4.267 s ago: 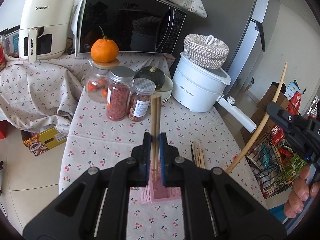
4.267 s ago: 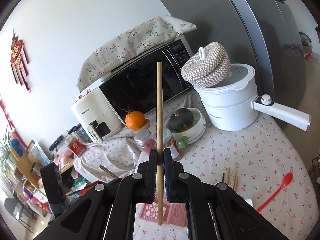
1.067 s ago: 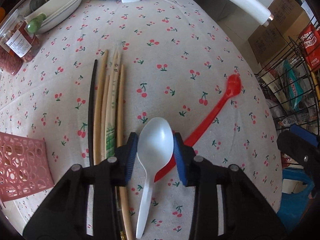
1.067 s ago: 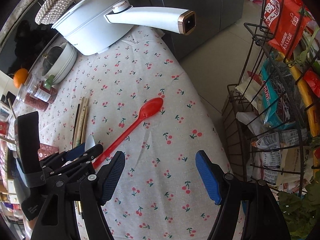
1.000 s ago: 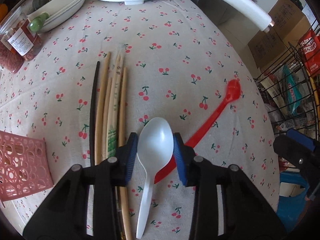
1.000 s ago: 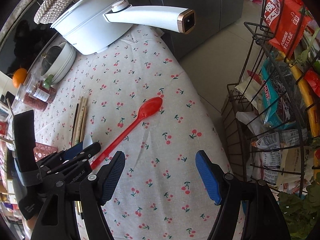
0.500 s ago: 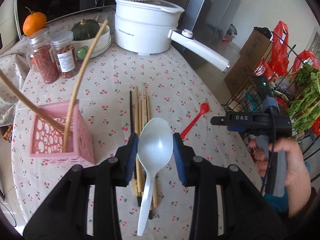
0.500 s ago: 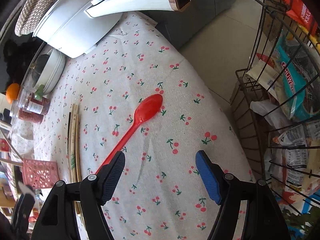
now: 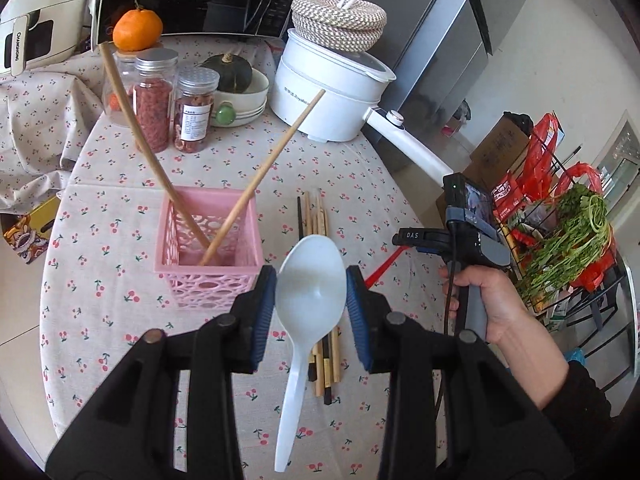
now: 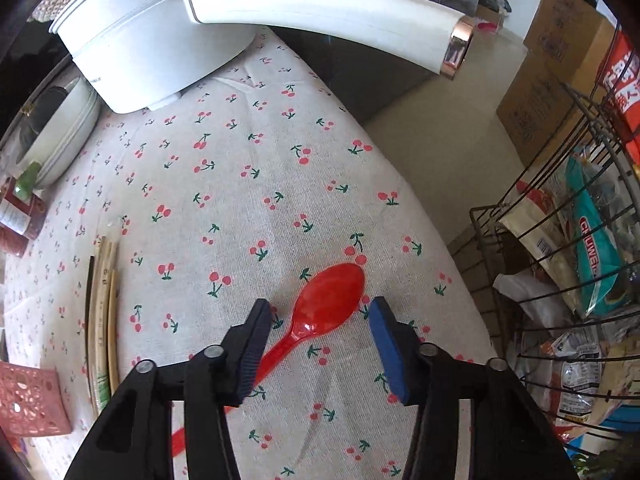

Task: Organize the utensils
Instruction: 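Grasp the white spoon with the left tool while the right tool grasps the red spoon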

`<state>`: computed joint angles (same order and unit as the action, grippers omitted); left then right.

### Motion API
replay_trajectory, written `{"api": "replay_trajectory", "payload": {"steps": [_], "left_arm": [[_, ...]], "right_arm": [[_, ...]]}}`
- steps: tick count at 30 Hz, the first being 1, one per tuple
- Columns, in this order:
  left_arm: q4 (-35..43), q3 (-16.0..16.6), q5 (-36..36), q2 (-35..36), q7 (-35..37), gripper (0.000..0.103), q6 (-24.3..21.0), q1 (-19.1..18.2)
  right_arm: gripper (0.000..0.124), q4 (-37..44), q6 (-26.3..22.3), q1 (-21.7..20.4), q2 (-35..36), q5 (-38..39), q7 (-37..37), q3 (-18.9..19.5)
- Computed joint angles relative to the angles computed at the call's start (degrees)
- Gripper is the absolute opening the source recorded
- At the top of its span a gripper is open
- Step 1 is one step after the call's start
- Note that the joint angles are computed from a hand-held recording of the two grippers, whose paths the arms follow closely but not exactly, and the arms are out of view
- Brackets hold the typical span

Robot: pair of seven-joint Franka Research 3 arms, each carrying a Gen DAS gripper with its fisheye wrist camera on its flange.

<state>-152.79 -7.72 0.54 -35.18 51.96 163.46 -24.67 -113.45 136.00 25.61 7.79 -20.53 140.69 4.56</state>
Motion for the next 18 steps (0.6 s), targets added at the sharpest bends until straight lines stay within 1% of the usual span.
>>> {"api": "replay_trajectory", "payload": {"steps": [3, 5, 7, 8, 9, 12, 13, 15, 18], "left_arm": [[-0.4, 0.6, -0.4, -0.4, 0.1, 0.037, 0.2, -0.2], [-0.5, 0.5, -0.4, -0.8, -0.1, 0.037, 0.4, 0.0], [-0.7, 0.4, -0.3, -1.1, -0.5, 0.037, 0.5, 0.2], [-0.7, 0.4, -0.3, -1.2, -0.6, 0.037, 0.7, 0.3], [-0.8, 0.4, -0.4, -1.3, -0.8, 0.037, 0.9, 0.2], [-0.9, -0.1, 0.2, -1.5, -1.4, 0.037, 1.3, 0.6], [-0.8, -0.2, 0.4, -1.4, -1.4, 0.037, 1.2, 0.6], [-0.6, -0.3, 0.7, -1.1, -1.6, 0.037, 1.2, 0.6], [-0.3, -0.7, 1.2, -0.6, -1.9, 0.037, 1.0, 0.7]], "right_arm": [[0.025, 0.0, 1.2, 0.0, 0.2, 0.0, -0.8, 0.1], [0.024, -0.2, 1.6, 0.1, 0.1, 0.4, -2.3, 0.2], [0.022, -1.3, 3.3, -0.4, -0.6, 2.5, -4.5, 0.4], [0.015, -2.4, 5.1, -0.9, -1.3, 5.0, -6.3, 0.6], [0.004, -4.3, 7.4, -1.4, -2.7, 7.5, -8.0, 0.8], [0.003, -7.9, 12.6, -2.5, -5.9, 13.9, -13.6, 1.3], [0.003, -8.7, 13.5, -2.8, -6.7, 16.6, -16.1, 1.6], [0.003, -9.2, 12.8, -3.1, -7.8, 20.9, -19.5, 1.9], [0.003, -9.9, 10.4, -3.6, -9.0, 24.5, -21.4, 2.1]]}}
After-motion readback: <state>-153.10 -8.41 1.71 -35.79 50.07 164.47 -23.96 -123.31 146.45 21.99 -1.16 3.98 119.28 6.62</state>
